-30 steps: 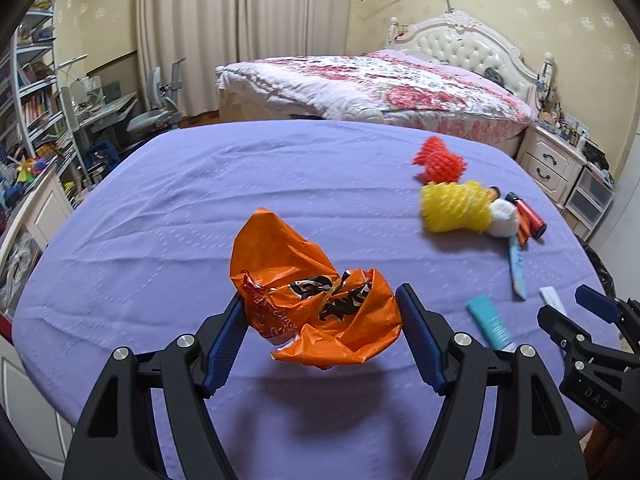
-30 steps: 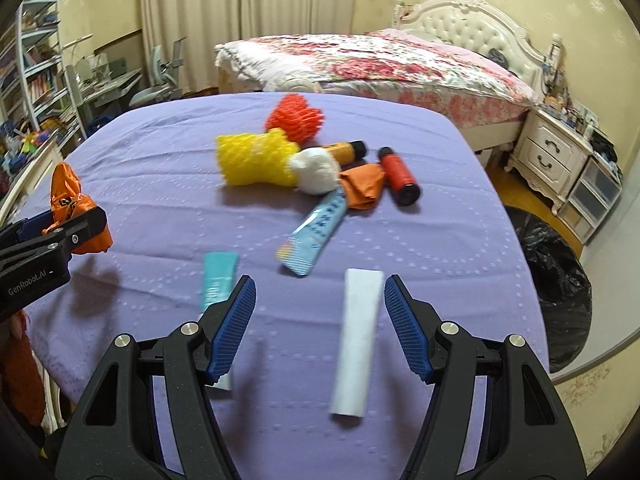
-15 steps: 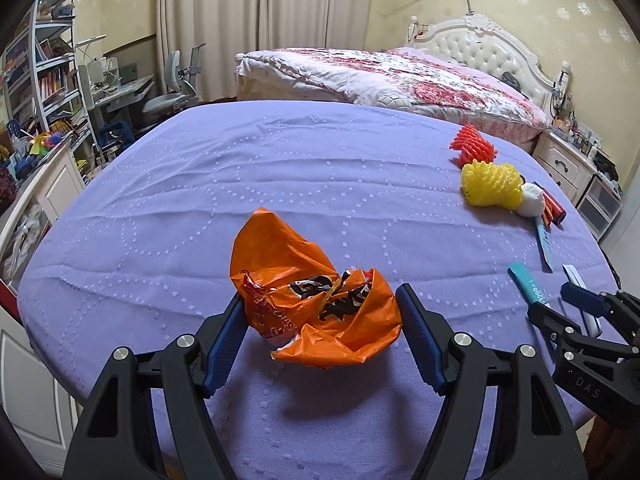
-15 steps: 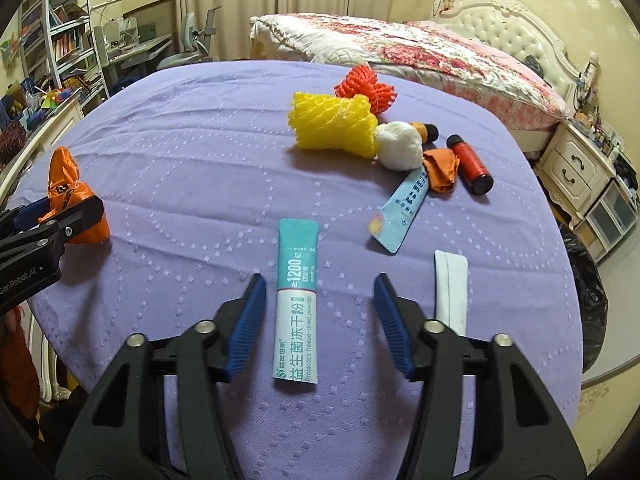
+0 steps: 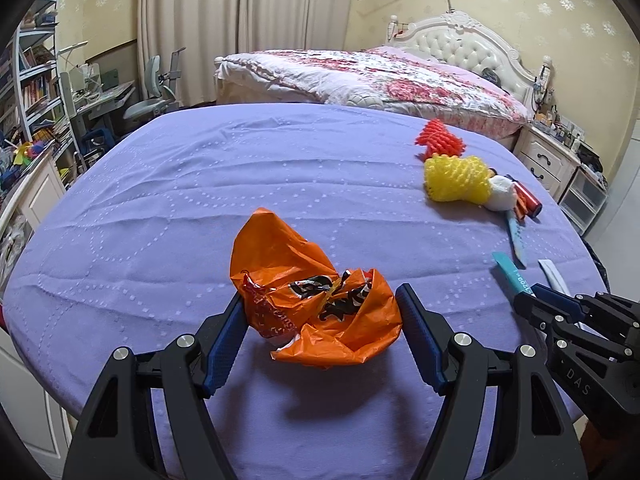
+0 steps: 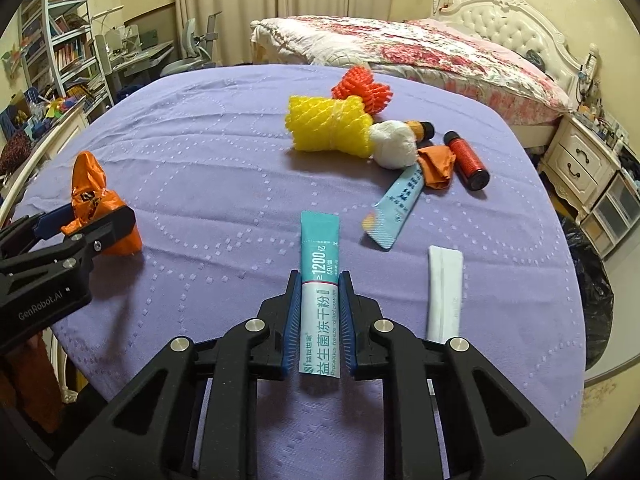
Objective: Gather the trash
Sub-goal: 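Carry the tube and orange bag over the bin and open both tools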
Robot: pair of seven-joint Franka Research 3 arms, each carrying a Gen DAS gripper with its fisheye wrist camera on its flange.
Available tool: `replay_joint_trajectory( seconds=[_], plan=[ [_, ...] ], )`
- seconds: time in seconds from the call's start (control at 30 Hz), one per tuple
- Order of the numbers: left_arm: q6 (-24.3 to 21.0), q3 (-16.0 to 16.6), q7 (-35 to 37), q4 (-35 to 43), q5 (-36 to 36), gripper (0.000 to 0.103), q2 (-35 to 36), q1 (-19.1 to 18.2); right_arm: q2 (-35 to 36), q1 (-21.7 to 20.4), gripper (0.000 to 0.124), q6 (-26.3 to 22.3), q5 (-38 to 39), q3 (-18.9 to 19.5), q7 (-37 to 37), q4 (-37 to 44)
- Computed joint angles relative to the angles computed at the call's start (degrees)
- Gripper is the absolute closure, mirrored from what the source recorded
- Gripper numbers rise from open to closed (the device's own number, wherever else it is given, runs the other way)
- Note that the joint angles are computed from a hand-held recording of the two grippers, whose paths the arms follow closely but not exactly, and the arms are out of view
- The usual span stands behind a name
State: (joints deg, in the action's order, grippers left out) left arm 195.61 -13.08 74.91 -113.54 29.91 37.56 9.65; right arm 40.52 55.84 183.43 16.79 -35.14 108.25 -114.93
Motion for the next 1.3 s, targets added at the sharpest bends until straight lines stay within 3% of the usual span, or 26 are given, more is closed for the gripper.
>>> replay_joint_trajectory(
  seconds=[0.33,0.5,0.67,0.87,1.13,1.3],
  plan=[
    [0.34,-3.43,0.16,1.47,2.41,0.032,0.52,-1.38,-1.34,3.94,0.106,4.12,6.9,-6.43,-1.07,-5.54],
    [0.41,-5.21,0.38,3.04,3.56,0.032,1.18,-3.11,-1.42,6.71,0.106,5.94,12.93,-11.49,-2.66,-9.31],
    [-1.51,-9.09,1.02,6.54,5.08,0.032,3.27,-3.94,0.3,9.51,0.106,6.51,19.3,-16.83,-4.21,-12.11],
    [-3.14,-10.29,3.7,11.79,4.52,0.032,6.28,-8.7,2.42,9.01,0.106,6.51,25.23,-20.25,-6.32,-14.12],
    [-7.82,-10.43,8.84,20.31,0.74,0.032,10.94,-15.71,2.45,3.56,0.105,7.38,28.44,-19.0,-7.19,-14.83],
    [-11.09,-10.66,12.48,25.77,-2.5,0.032,13.97,-18.83,0.96,-2.12,0.105,9.12,29.87,-15.16,-9.24,-14.3]
  ],
)
